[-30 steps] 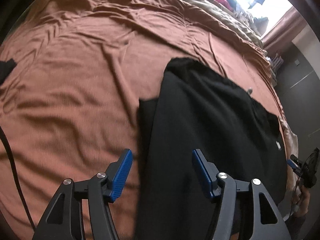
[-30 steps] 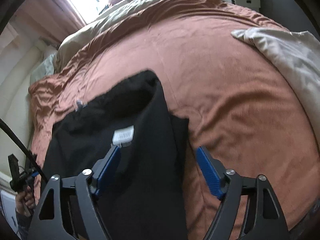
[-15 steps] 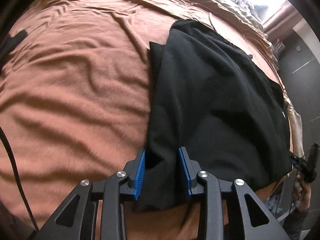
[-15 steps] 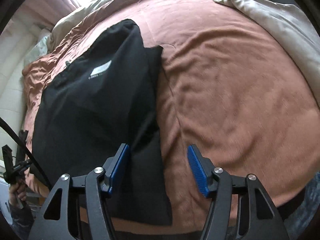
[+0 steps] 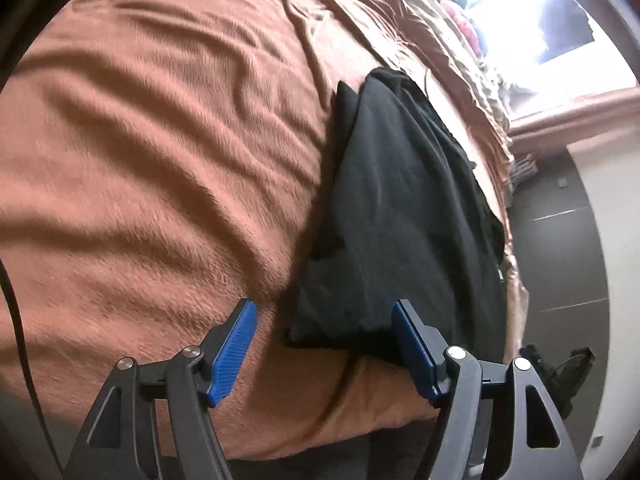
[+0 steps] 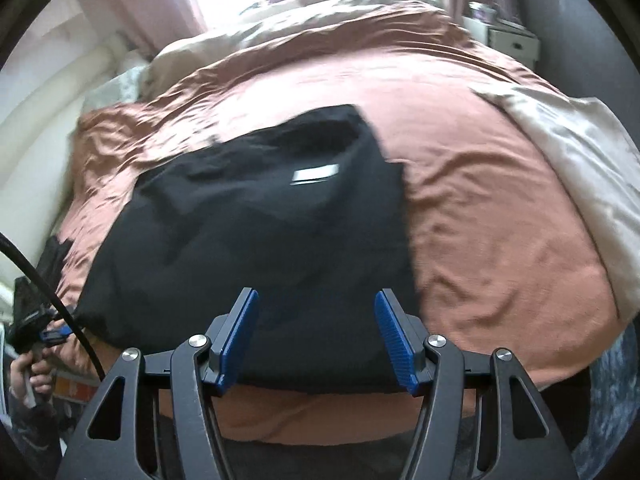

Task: Fold large clothes
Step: 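Open both tools and release the folded hem onto the shirt, then close both tools on the folded shirt's edge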

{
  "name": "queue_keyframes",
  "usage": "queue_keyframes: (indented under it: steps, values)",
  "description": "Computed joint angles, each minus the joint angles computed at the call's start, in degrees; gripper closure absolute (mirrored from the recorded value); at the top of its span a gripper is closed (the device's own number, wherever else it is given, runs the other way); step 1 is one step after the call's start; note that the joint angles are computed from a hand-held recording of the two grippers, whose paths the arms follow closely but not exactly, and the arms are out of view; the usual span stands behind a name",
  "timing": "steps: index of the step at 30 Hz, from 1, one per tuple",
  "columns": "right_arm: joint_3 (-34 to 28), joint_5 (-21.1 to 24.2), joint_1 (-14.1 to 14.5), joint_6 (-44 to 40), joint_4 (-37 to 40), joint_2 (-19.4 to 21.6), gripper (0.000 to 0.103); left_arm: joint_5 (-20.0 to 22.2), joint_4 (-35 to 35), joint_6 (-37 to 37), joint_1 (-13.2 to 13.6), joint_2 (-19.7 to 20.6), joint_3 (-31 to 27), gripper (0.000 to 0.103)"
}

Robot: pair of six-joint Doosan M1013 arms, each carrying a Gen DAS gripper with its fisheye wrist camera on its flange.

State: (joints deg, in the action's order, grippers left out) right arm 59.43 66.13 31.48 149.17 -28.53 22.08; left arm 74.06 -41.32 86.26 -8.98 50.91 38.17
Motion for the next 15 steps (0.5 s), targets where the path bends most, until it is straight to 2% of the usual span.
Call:
queue_keyframes:
  steps: [3,5,8,11,14,15]
  values:
    - [-1.6,-0.4,0.7,-2.0,1.2,1.4,0.046,-0.8,-2.3,0.4,0.0,0.0,0.5,0.032]
    - [-2.9,-0.9,0.7,-4.0,2.8,2.5,0.055,-0.4,-3.8,0.2,0.0,0.8,-0.7,0.032]
    - [-6.4,-0.9,0.8,-7.4,5.7,5.1,0.057,0.6,-4.5,0.1,-0.4,2.0,-2.6,0.033]
    - [-9.5,-0.2,0.7,-10.8,7.7,7.5,0.057,0.3,-4.8,-0.5,-0.8,2.6,-3.5,0.039]
    - [-14.7,2.0,0.6,-14.1,9.3,11.0,0.063,-0.9,-4.2,0.4,-0.9,1.9,-1.9,0.047]
    - [-16.0,2.5,0.6,-14.6,9.4,11.9,0.063,-1.1,-3.8,0.4,-0.8,1.7,-1.7,0.055]
